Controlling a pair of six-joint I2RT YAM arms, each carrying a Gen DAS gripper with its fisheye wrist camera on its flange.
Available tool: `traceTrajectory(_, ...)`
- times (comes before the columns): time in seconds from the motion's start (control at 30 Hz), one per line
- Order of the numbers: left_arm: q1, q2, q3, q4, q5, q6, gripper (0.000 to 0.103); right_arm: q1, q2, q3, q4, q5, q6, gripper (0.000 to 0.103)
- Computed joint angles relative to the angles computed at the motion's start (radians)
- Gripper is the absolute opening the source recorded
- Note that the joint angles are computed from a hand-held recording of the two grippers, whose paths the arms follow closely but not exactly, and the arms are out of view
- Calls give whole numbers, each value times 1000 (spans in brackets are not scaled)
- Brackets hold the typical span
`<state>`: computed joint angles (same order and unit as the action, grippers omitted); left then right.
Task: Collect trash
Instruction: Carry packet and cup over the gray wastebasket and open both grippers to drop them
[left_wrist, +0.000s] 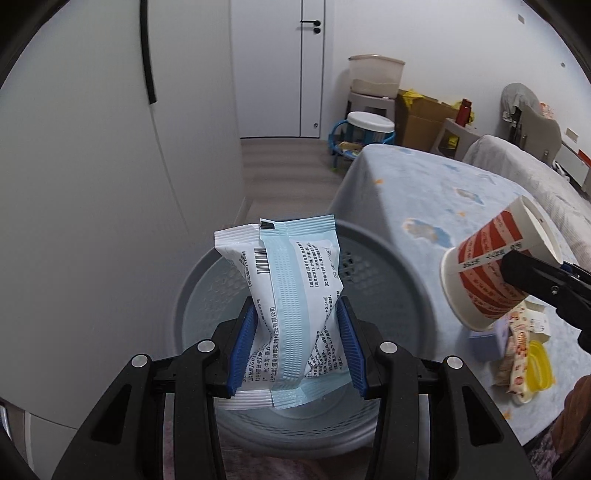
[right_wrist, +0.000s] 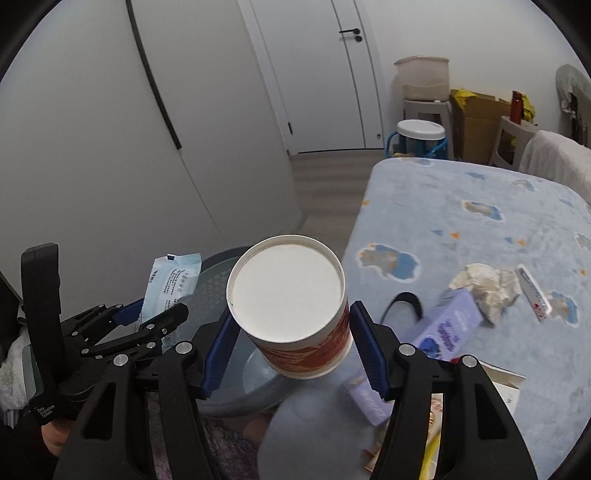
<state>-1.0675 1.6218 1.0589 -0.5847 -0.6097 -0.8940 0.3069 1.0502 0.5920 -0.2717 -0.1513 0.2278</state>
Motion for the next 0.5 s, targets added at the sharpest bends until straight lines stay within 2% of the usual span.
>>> traceTrajectory(0.2, 69, -45, -86, 45, 48, 28, 43, 103, 170, 44, 80, 21, 32, 59)
traceTrajectory(0.5, 127, -67, -150, 110, 91, 56, 44, 136, 281, 70, 119, 33, 39, 61)
